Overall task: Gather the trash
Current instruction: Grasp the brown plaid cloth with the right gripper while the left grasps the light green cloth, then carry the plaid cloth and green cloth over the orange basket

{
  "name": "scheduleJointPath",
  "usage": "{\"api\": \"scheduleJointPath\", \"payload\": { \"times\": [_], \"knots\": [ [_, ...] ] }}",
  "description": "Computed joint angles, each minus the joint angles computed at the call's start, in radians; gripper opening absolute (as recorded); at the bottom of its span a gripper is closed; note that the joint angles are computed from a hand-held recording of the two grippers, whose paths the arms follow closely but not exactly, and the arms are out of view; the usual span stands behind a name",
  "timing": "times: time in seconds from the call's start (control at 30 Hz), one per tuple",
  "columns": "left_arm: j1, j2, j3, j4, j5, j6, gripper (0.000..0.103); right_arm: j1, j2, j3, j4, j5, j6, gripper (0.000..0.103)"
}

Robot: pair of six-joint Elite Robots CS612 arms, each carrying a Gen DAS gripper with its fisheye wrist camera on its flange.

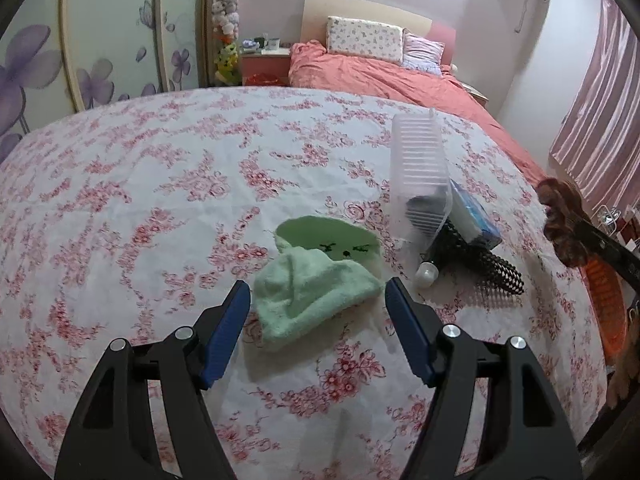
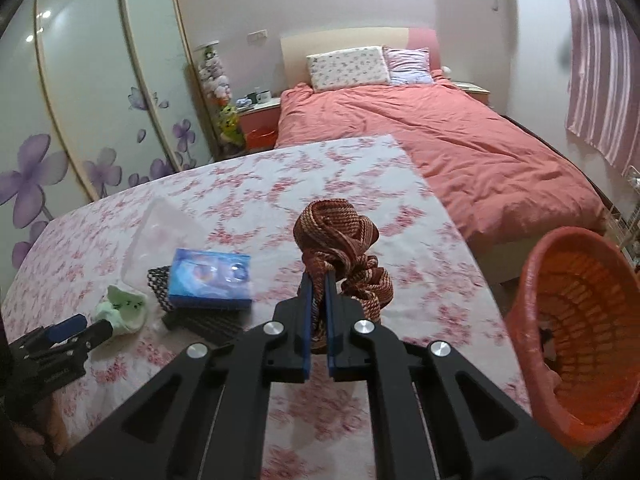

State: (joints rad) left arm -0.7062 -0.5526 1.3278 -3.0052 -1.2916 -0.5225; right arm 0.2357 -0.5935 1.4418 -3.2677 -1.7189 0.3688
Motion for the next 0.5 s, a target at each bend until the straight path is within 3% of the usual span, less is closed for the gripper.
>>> {"api": "scheduleJointPath", "payload": {
  "times": [0.23,0.3,0.37,0.5],
  "knots": [
    [0.004,0.028,-0.062,0.104,0.013,-0.029,0.068,-0.010,-0.008,0.029,-0.008,0.014,0.022,0.007],
    [0.005,0.030,-0.064,0.096,0.008,-0.039,0.061,-0.011,-0.009,0.032,-0.006,0.017,0.027,0.007],
    [0.006,0.031,-0.064,0.087,0.000,-0.035,0.043,-0.011,-0.009,0.033,-0.005,0.017,0.031,0.007],
    [0.005,0.030,-0.056,0.063,-0.007,-0.028,0.027,-0.010,-0.010,0.037,-0.008,0.017,0.034,0.007]
  ]
}}
